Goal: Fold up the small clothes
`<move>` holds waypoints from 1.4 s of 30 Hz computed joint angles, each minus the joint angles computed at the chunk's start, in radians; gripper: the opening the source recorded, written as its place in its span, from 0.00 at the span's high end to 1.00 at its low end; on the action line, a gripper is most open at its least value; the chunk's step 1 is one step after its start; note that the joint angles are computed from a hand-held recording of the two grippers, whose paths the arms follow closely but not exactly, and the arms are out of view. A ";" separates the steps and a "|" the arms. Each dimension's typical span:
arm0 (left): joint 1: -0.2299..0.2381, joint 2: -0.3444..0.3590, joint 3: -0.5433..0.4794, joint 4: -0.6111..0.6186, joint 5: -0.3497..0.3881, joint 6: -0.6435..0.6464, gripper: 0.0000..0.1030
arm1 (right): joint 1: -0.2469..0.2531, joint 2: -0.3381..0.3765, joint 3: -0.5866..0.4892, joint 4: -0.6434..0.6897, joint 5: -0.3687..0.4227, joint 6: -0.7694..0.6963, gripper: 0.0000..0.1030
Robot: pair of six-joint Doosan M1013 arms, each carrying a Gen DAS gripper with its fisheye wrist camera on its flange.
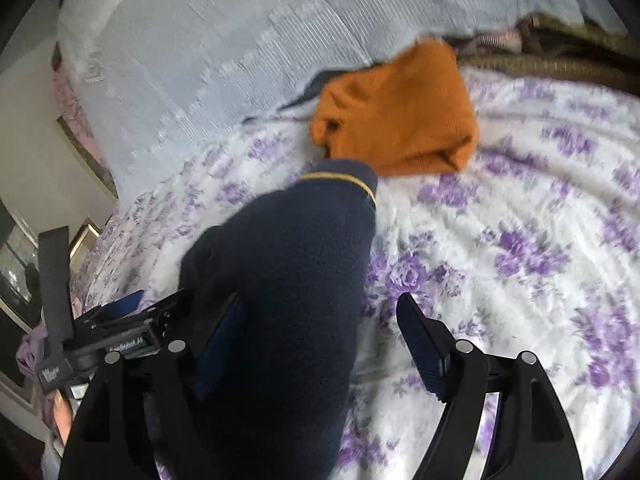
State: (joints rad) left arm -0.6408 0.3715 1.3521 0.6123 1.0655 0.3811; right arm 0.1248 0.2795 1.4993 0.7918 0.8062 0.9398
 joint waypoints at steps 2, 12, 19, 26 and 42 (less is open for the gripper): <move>-0.003 -0.024 0.024 0.001 -0.032 -0.032 0.04 | 0.001 -0.030 0.027 0.016 -0.030 -0.054 0.24; -0.036 -0.002 0.001 0.011 0.048 0.054 0.04 | 0.009 -0.050 0.074 -0.077 0.050 -0.048 0.24; 0.026 -0.094 0.094 -0.371 -0.345 0.287 0.04 | -0.063 -0.042 0.057 0.129 0.142 -0.074 0.23; 0.106 -0.088 0.150 -0.869 -0.478 0.626 0.04 | -0.103 -0.002 0.044 0.242 0.249 -0.033 0.23; 0.145 -0.074 0.172 -1.243 -0.524 0.955 0.04 | -0.125 0.076 0.018 0.363 0.404 0.014 0.38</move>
